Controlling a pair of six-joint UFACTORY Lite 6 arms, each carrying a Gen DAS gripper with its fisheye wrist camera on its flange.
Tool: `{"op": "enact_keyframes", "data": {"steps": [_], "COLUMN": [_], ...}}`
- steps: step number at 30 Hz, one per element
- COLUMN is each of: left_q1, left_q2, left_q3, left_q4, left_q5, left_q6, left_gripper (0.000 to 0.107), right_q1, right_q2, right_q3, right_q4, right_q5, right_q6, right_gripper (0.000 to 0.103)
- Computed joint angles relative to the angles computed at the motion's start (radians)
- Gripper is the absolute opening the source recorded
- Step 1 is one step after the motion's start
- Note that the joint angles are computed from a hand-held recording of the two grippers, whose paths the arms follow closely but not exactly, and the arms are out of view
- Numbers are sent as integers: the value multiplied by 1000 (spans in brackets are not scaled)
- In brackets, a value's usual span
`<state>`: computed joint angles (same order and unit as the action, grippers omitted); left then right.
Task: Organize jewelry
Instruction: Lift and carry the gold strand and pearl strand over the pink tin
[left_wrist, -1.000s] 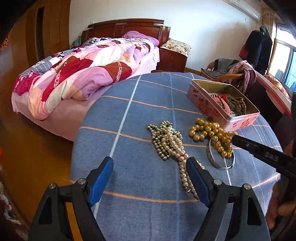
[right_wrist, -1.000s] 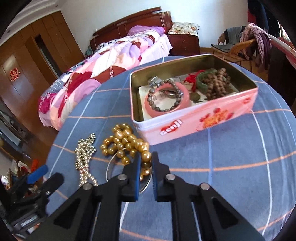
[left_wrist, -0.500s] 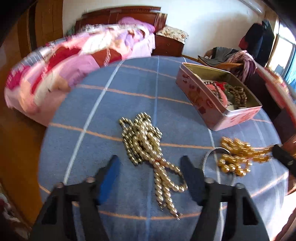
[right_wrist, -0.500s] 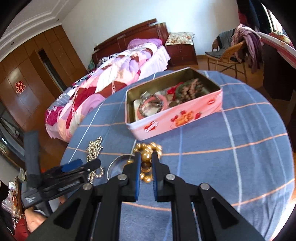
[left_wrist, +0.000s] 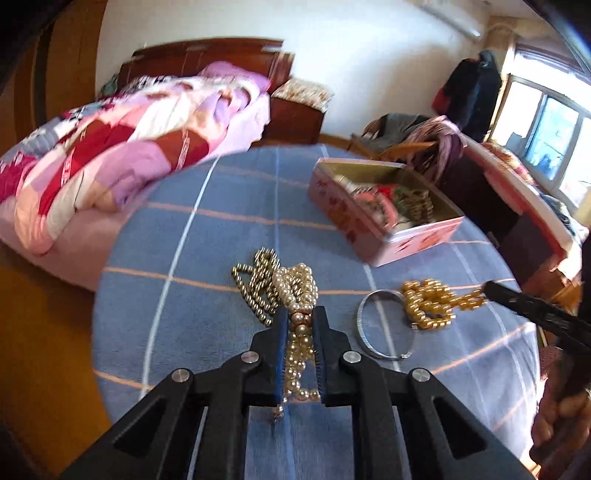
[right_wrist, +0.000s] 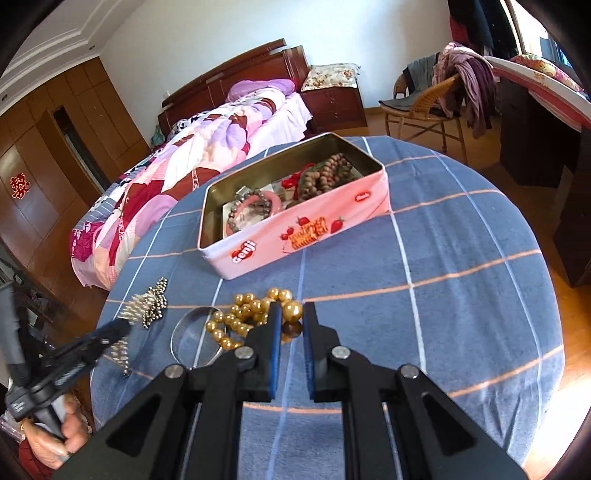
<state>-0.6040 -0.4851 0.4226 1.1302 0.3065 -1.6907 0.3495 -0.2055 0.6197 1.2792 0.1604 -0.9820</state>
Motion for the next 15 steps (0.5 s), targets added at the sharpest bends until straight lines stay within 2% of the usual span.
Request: {"op": "enact_keyframes", "data": {"steps": [3,5,7,12,15], "left_q1": [-4,-7,-5,-45,-67], "left_q2": [-97,-132,-142,-99,-67], "left_q3": [-9,-5,4,30,38], "left_q4": [-90,-112,-134,-39,9], "left_q5": [16,26,24,27,27], "left_q6": [118,145,162,54,-3], "left_gripper": [12,12,12,12,12], "right_q1": [-16,-27,-29,-9,35], "right_q2": [-2,-8,-19,0,64], "right_q3": [-2,-7,-16,7,48], "right_q4": [11,11,5,-140,-247], "right_q5": [16,28,21,9,-18], "right_q6": [-8,0,5,126,209], "right_gripper": [19,29,34,38,46]}}
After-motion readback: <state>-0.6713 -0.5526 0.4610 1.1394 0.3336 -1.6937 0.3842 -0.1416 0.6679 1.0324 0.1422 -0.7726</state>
